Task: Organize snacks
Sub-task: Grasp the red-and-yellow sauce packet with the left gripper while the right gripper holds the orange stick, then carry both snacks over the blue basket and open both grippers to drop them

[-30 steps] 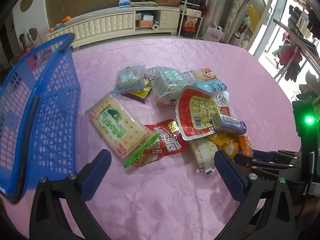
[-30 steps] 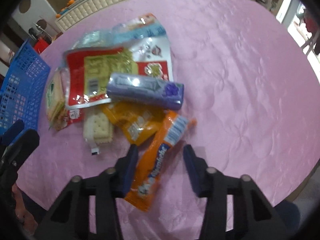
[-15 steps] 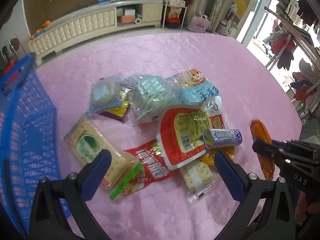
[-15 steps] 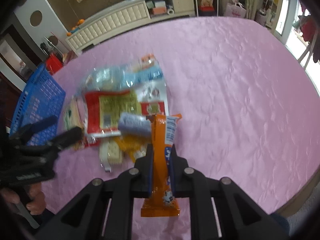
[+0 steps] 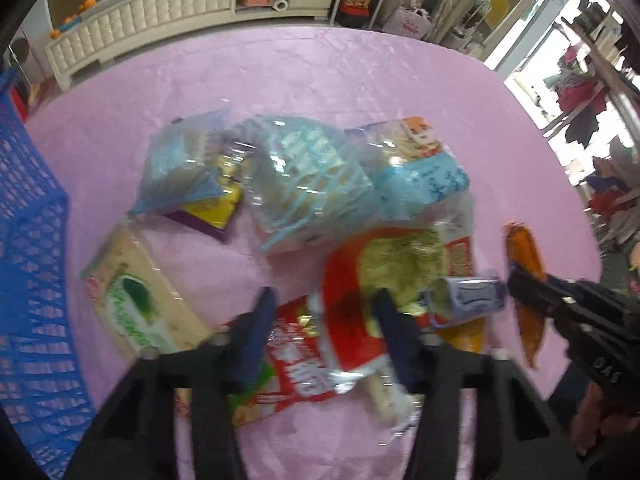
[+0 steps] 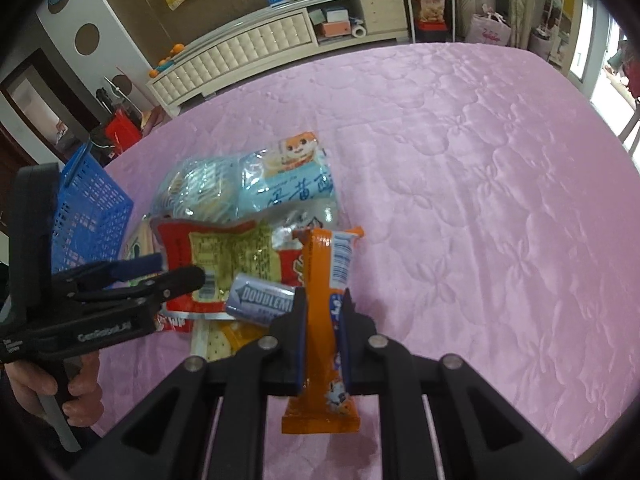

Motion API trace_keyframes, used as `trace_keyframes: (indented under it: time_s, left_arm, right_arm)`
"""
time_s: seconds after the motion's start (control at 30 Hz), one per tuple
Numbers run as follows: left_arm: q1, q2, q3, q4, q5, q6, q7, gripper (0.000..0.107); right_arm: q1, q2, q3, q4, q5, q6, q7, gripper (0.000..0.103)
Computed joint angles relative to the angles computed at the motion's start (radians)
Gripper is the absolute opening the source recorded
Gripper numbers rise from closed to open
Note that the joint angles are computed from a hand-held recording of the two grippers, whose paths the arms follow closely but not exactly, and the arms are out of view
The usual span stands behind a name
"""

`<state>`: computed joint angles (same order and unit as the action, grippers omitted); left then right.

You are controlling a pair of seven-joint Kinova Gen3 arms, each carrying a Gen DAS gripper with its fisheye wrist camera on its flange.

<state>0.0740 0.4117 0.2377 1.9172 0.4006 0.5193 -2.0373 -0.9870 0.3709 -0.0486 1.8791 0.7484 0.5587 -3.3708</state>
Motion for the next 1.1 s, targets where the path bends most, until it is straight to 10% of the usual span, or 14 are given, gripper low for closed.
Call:
trace_keyframes:
  time_s: [0.17, 0.53, 1.1]
  left_arm:
    - [-0.023, -0.023, 0.032, 0.013, 0.054, 0.003, -0.051, 0.007]
    - [-0.022, -0.249, 0.0, 0.112, 0.168, -0.02, -0.154, 0.0]
    - [-0.047, -0.598, -0.326, 0.141, 0.227, 0.162, -0.357, 0.0]
  right_arm:
    - [0.001, -0.001, 0.004, 0.001, 0.0, -0.023, 0.001, 0.017]
    - [-0.023, -0.068, -0.037, -0.015, 0.074, 0.052, -0.06, 0.017]
    - [-0.061, -0.013, -0.102, -0.352, 0.092, 0.199, 0.196, 0.017]
